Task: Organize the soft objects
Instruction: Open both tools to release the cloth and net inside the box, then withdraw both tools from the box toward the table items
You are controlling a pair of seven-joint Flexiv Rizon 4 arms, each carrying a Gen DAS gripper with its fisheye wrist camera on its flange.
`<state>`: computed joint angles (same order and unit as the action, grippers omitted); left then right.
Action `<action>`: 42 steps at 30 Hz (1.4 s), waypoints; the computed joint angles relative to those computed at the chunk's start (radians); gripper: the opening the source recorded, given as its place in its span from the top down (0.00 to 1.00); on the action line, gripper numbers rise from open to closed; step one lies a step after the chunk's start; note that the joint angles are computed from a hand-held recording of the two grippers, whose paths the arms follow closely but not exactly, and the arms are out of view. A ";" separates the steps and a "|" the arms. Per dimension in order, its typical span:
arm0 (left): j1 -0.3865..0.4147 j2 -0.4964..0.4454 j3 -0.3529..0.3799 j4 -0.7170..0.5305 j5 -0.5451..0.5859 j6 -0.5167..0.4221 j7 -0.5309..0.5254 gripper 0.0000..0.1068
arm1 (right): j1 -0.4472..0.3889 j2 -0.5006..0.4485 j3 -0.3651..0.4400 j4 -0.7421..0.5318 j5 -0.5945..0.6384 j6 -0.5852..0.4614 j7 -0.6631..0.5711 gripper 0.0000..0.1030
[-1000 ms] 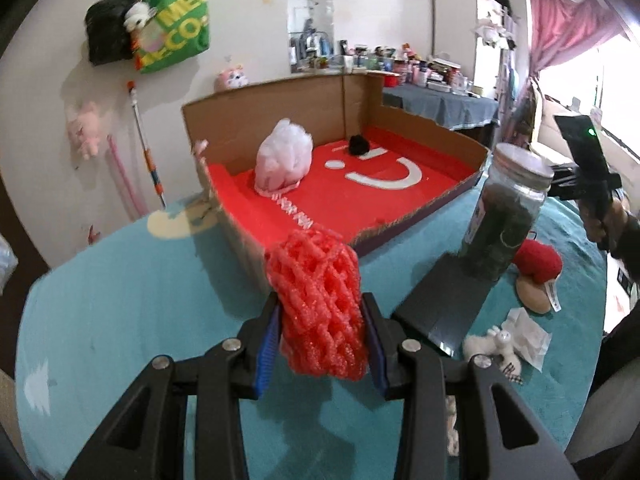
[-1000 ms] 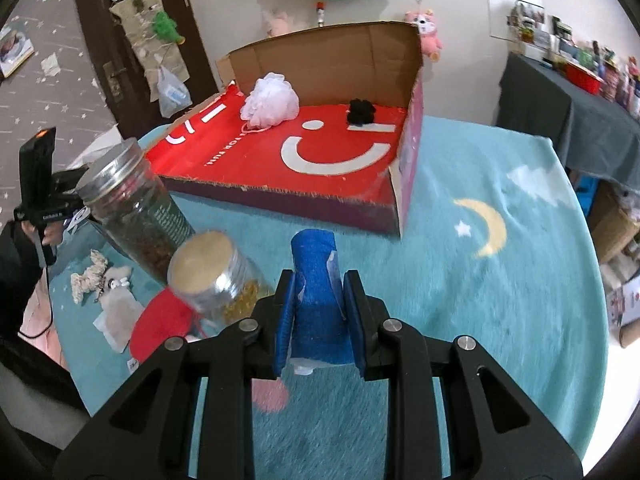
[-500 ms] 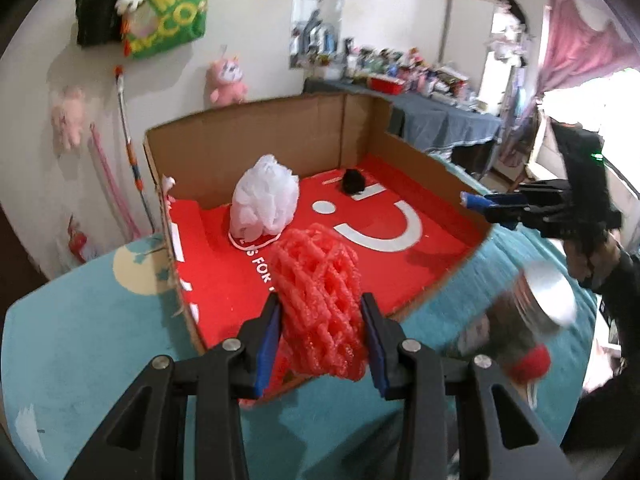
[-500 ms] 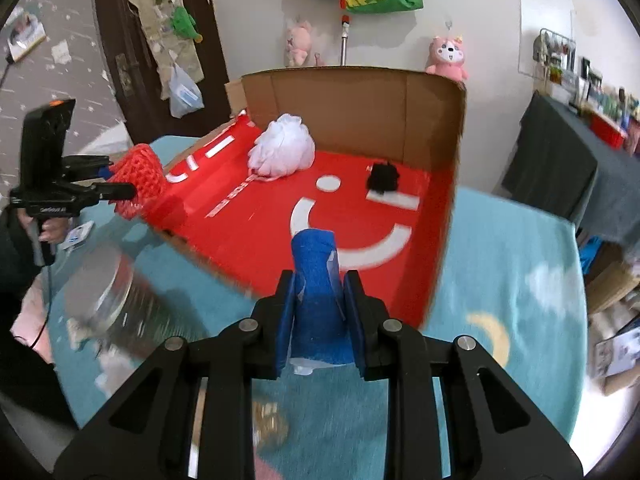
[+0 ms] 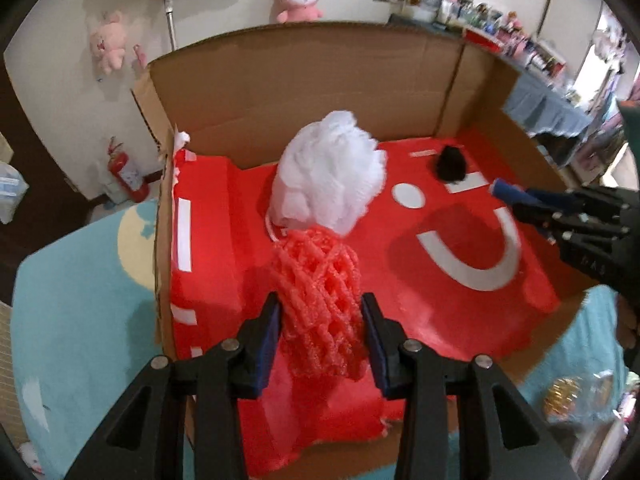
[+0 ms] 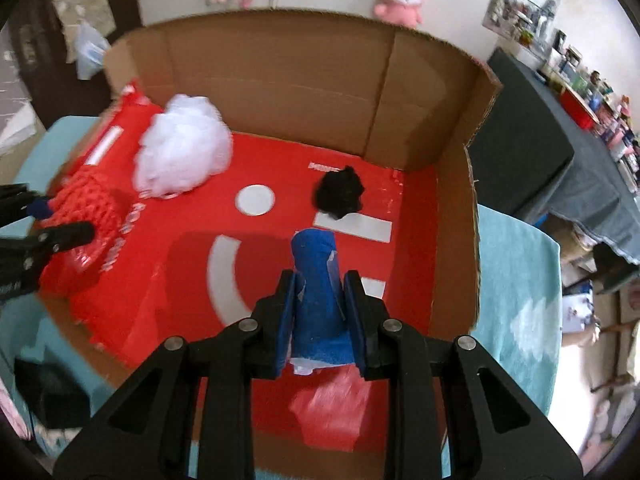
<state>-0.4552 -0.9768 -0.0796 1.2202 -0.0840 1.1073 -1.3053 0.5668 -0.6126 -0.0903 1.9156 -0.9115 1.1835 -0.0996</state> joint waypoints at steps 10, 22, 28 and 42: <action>-0.026 -0.073 0.048 -0.126 0.036 -0.077 -0.078 0.58 | -0.022 -0.077 0.029 -0.086 0.162 -0.082 -0.112 0.77; -0.015 -0.071 0.022 -0.109 0.046 -0.031 -0.065 0.44 | 0.009 -0.088 -0.014 -0.062 0.156 -0.039 -0.143 0.76; 0.014 -0.001 -0.036 0.026 0.014 0.116 -0.016 0.25 | 0.059 -0.043 -0.070 -0.021 0.064 0.017 -0.058 0.38; 0.156 0.299 -0.247 0.570 -0.009 0.677 0.034 0.04 | 0.143 0.315 -0.028 0.189 -0.418 -0.214 0.413 0.26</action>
<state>-0.2987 -0.6781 -0.3261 1.7904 -0.0927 1.7841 -1.2714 0.7097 -0.2973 -0.1178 2.1046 -1.3291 0.9692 0.3138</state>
